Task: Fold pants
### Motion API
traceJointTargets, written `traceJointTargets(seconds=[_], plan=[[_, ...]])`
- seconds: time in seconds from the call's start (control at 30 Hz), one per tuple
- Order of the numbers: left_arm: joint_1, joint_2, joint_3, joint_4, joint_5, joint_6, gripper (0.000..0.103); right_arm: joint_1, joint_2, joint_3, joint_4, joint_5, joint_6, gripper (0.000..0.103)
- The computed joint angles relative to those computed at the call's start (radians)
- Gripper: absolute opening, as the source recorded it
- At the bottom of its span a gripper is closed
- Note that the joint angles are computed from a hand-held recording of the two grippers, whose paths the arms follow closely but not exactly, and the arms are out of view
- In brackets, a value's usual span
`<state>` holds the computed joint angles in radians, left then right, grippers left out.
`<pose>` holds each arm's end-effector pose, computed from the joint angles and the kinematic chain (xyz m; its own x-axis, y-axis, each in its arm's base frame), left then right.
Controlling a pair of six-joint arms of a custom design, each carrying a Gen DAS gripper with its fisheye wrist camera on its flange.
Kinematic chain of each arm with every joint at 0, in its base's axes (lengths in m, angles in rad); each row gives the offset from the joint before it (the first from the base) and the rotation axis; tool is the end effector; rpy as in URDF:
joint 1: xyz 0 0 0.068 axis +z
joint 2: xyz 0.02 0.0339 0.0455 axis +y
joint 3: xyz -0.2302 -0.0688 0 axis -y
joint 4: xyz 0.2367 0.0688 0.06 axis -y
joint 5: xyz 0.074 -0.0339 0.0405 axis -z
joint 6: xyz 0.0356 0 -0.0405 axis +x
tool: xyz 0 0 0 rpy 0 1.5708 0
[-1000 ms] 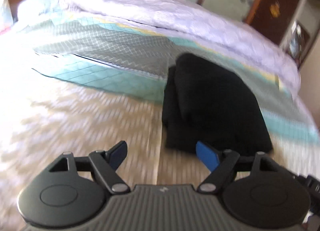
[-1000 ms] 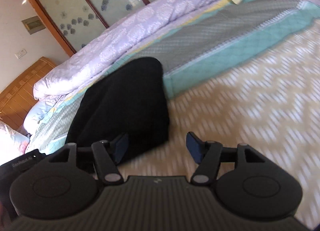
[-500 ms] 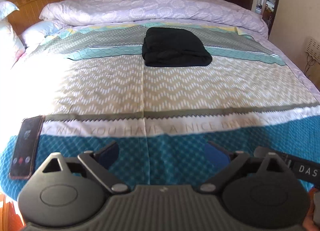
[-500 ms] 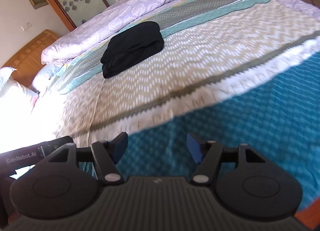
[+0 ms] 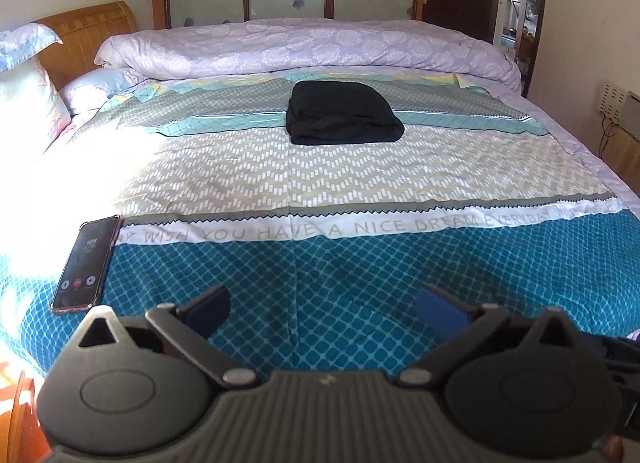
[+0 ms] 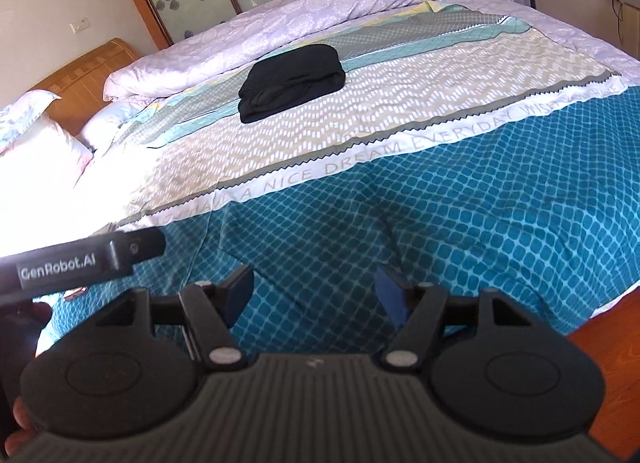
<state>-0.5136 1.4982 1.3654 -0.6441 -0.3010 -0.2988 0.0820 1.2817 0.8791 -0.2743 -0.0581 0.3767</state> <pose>0.2864 -0.1494 0.2955 -0.6675 0.0537 -0.7427 0.0927 0.9956 -0.0113 0.2799 0.0251 0.2280 -0.6272 0.3169 -0.7115 0.1117 0.9406 0.3206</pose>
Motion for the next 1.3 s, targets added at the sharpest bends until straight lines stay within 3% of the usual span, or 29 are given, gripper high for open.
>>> traceJointTargets(seconds=[0.27,0.5,0.83,1.03,1.3], plan=[[0.002,-0.016,-0.021,0.011,-0.022,0.019,0.103,0.037,0.007,0.028,-0.023,0.059,0.023,0.070],[0.056,0.005,-0.025,0.020,-0.008,0.030,0.103,0.073,0.093,0.092,-0.041,0.097,0.047,0.070],[0.089,0.050,-0.028,0.043,-0.060,0.036,0.103,0.106,0.188,0.140,0.003,0.156,0.023,0.070],[0.075,0.052,-0.052,0.072,-0.099,0.069,0.103,0.093,0.212,0.126,0.032,0.145,0.047,0.070],[0.070,0.085,-0.024,0.033,-0.102,0.038,0.103,0.068,0.222,0.109,0.068,0.121,0.048,0.070]])
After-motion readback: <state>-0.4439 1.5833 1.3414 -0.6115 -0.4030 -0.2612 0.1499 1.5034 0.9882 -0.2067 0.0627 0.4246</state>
